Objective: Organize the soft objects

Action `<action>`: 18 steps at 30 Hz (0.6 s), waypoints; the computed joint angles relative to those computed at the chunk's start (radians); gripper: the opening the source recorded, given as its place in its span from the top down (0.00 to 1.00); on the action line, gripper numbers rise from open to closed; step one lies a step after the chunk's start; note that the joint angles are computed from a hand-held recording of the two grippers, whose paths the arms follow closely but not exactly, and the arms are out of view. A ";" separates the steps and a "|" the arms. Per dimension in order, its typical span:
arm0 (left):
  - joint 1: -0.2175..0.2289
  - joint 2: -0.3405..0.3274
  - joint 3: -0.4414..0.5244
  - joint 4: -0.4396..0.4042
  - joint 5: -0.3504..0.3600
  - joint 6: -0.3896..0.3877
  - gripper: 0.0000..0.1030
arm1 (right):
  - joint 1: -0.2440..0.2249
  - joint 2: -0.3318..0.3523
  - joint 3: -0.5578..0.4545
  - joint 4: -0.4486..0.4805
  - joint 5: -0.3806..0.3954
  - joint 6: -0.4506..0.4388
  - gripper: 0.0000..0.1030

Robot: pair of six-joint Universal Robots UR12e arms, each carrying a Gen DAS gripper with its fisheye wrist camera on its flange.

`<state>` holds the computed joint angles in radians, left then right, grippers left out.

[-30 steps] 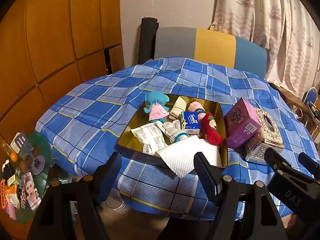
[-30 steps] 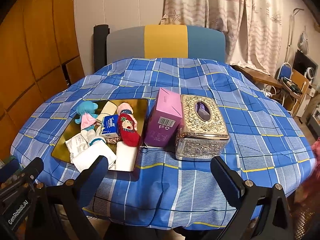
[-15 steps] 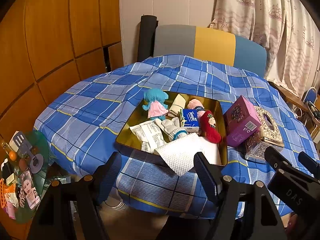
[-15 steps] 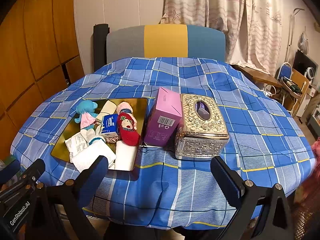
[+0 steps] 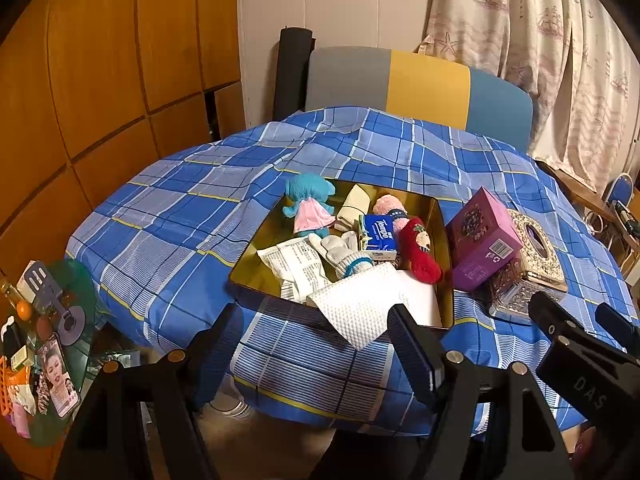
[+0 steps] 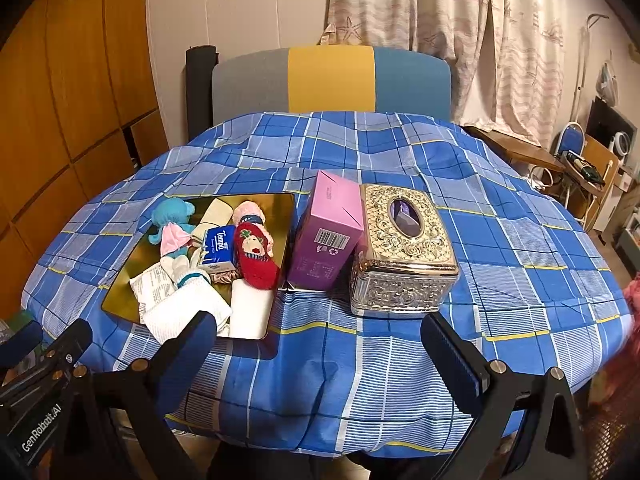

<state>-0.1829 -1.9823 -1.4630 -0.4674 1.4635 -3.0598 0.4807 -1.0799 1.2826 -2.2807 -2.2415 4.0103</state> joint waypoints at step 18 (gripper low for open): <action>-0.002 -0.001 0.002 -0.004 0.005 0.007 0.27 | 0.000 0.005 -0.005 0.001 0.003 0.002 0.00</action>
<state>-0.1848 -1.9830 -1.4606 -0.4711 1.4684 -3.0527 0.4808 -1.0750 1.2777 -2.2794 -2.2386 4.0121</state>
